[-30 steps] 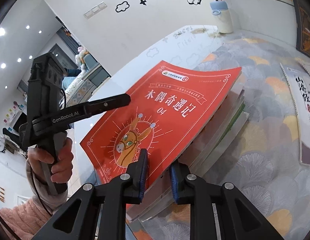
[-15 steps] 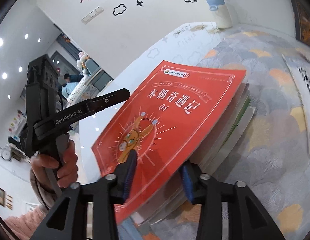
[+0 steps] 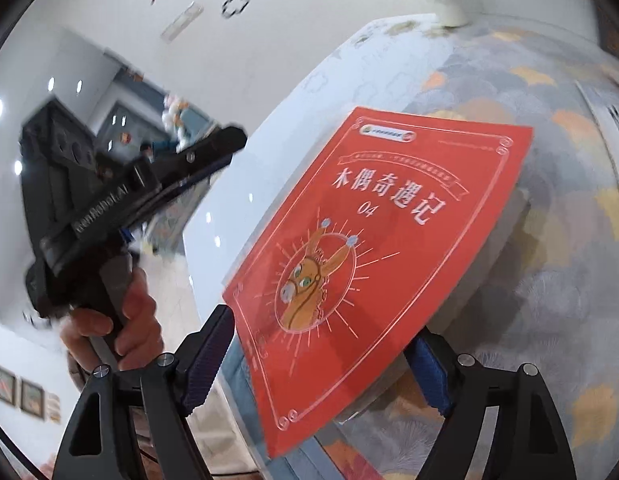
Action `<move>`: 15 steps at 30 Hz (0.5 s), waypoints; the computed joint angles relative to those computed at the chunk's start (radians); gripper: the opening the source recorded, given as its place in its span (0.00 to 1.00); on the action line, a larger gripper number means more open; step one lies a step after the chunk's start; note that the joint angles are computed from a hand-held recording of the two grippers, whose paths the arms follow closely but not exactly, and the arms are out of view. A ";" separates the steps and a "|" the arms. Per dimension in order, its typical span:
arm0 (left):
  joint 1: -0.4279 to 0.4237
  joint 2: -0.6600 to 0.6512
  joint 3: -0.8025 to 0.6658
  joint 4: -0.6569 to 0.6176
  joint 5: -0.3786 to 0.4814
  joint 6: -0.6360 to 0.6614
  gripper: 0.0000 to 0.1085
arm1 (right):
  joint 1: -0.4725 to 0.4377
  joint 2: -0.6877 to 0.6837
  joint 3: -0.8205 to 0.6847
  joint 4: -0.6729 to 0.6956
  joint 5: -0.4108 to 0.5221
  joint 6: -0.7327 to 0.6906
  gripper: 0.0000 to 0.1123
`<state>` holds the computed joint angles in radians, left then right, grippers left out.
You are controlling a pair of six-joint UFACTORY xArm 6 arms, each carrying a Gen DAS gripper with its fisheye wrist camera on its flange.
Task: Organize books
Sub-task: 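Lower the red book onto the stack and open both grippers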
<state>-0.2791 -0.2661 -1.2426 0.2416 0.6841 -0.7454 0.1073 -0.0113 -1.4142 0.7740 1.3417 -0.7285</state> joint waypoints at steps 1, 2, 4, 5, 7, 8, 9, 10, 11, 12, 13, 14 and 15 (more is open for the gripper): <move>-0.004 -0.005 0.001 0.010 0.003 -0.008 0.43 | 0.017 0.005 -0.016 -0.048 0.001 0.001 0.73; -0.007 -0.008 0.001 0.019 0.006 -0.015 0.44 | 0.025 0.010 -0.027 -0.074 0.005 -0.004 0.73; -0.012 -0.014 0.001 0.037 0.015 -0.026 0.45 | 0.040 0.014 -0.038 -0.118 0.006 -0.010 0.73; -0.012 -0.015 0.000 0.042 0.019 -0.029 0.45 | 0.047 0.012 -0.039 -0.133 0.003 -0.009 0.73; -0.009 -0.013 -0.005 0.046 0.021 -0.036 0.45 | 0.067 0.011 -0.045 -0.177 0.003 -0.019 0.73; -0.006 -0.011 -0.007 0.041 0.020 -0.039 0.45 | 0.081 0.023 -0.066 -0.199 0.018 -0.026 0.73; -0.007 -0.012 -0.005 0.041 0.020 -0.046 0.45 | 0.085 0.033 -0.082 -0.208 0.034 -0.027 0.73; -0.007 -0.013 -0.003 0.040 0.020 -0.048 0.45 | 0.090 0.041 -0.092 -0.217 0.043 -0.020 0.73; -0.009 -0.016 -0.001 0.042 0.021 -0.049 0.45 | 0.092 0.045 -0.098 -0.227 0.048 -0.018 0.73; -0.014 -0.019 0.001 0.053 0.028 -0.052 0.45 | 0.089 0.045 -0.100 -0.231 0.050 -0.023 0.73; -0.017 -0.017 -0.002 0.067 0.036 -0.057 0.45 | 0.085 0.042 -0.099 -0.238 0.044 -0.025 0.73; -0.022 -0.015 -0.007 0.086 0.048 -0.066 0.45 | 0.082 0.042 -0.099 -0.249 0.033 -0.023 0.73; -0.030 -0.004 -0.023 0.114 0.069 -0.078 0.45 | 0.077 0.033 -0.091 -0.260 0.014 -0.020 0.73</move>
